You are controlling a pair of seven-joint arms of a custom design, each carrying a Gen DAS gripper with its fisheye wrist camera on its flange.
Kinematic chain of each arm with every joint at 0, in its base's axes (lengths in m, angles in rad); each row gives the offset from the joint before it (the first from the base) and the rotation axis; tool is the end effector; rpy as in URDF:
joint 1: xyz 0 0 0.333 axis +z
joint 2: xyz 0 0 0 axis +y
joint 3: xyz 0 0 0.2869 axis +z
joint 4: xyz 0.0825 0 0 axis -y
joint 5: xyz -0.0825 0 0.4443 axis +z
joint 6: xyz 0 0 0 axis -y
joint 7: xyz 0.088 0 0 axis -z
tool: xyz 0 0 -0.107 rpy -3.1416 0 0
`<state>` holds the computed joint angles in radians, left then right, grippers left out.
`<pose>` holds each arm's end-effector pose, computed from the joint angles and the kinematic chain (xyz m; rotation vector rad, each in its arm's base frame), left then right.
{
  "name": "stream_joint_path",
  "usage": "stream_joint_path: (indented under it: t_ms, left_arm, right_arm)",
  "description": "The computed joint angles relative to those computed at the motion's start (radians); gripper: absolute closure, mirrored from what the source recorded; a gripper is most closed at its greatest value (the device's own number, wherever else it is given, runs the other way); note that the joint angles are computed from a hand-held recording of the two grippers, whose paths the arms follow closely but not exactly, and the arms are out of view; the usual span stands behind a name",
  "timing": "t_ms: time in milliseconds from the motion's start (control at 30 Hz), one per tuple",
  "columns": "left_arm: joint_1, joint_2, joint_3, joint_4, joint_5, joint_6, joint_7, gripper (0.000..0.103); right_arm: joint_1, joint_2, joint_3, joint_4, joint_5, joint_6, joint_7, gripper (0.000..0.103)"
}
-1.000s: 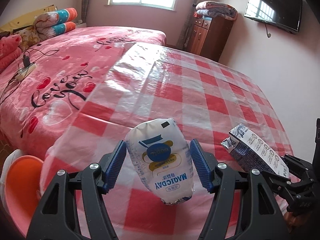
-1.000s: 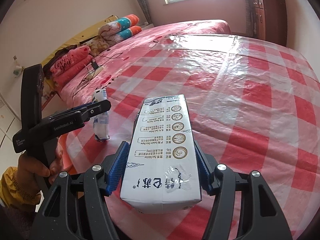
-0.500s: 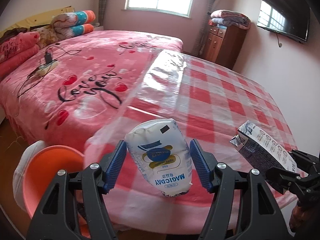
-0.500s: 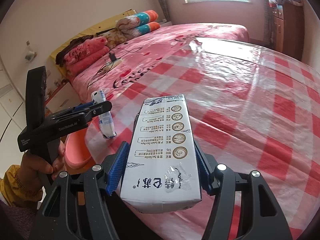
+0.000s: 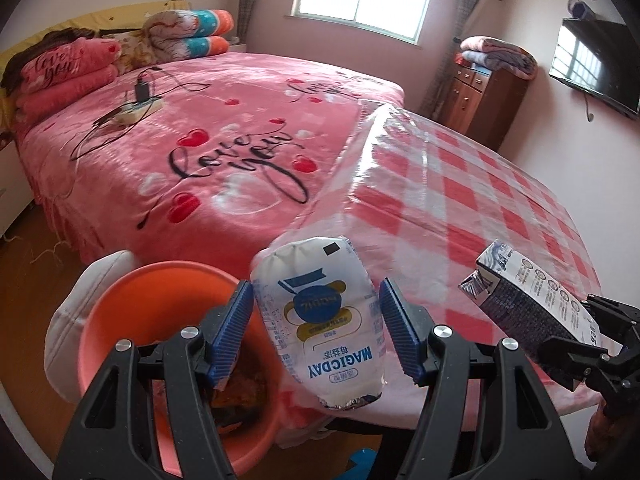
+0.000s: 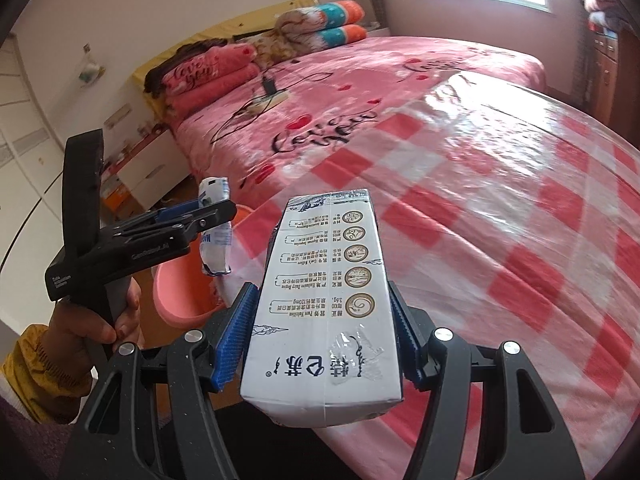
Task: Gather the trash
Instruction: 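Carry the yogurt bottle and snack bag with both tools over the orange bucket, then open both tools to drop the bottle and snack bag into the bucket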
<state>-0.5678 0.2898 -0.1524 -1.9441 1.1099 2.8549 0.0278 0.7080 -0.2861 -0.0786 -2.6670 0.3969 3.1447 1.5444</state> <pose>0.4798 -0.4806 0.3206 -1.7143 1.9743 -0.9892 0.4211 0.2660 0.3442 -1.8916 1.4651 -0.2446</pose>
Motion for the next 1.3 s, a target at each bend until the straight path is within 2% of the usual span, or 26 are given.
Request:
stream_joint_path:
  t_ms: [100, 200, 400, 633, 700, 1067, 1300]
  left_arm:
    - [0.008, -0.016, 0.007, -0.028, 0.005, 0.005, -0.02, 0.037]
    - [0.02, -0.03, 0.01, -0.053, 0.017, 0.008, -0.049, 0.037]
    - [0.055, -0.056, 0.005, -0.102, 0.03, 0.013, -0.09, 0.038]
    - [0.096, -0.085, -0.004, -0.162, 0.029, 0.01, -0.124, 0.04]
    - [0.11, -0.086, -0.009, -0.176, 0.012, 0.012, -0.116, 0.048]
    - [0.133, -0.08, 0.002, -0.213, -0.036, 0.005, -0.108, 0.048]
    - [0.141, -0.083, -0.004, -0.22, -0.082, -0.057, -0.083, 0.048]
  right_arm:
    - [0.042, 0.045, -0.028, 0.051, 0.025, -0.02, -0.042, 0.039]
    - [0.058, 0.086, -0.025, 0.099, 0.084, -0.04, -0.103, 0.039]
    - [0.049, 0.172, 0.011, 0.204, 0.185, -0.094, -0.218, 0.039]
    - [-0.008, 0.266, 0.093, 0.32, 0.238, -0.152, -0.307, 0.039]
    - [-0.028, 0.294, 0.119, 0.353, 0.243, -0.167, -0.327, 0.039]
    - [-0.153, 0.452, 0.262, 0.532, 0.193, -0.252, -0.361, 0.039]
    - [-0.215, 0.524, 0.333, 0.612, 0.115, -0.279, -0.339, 0.039]
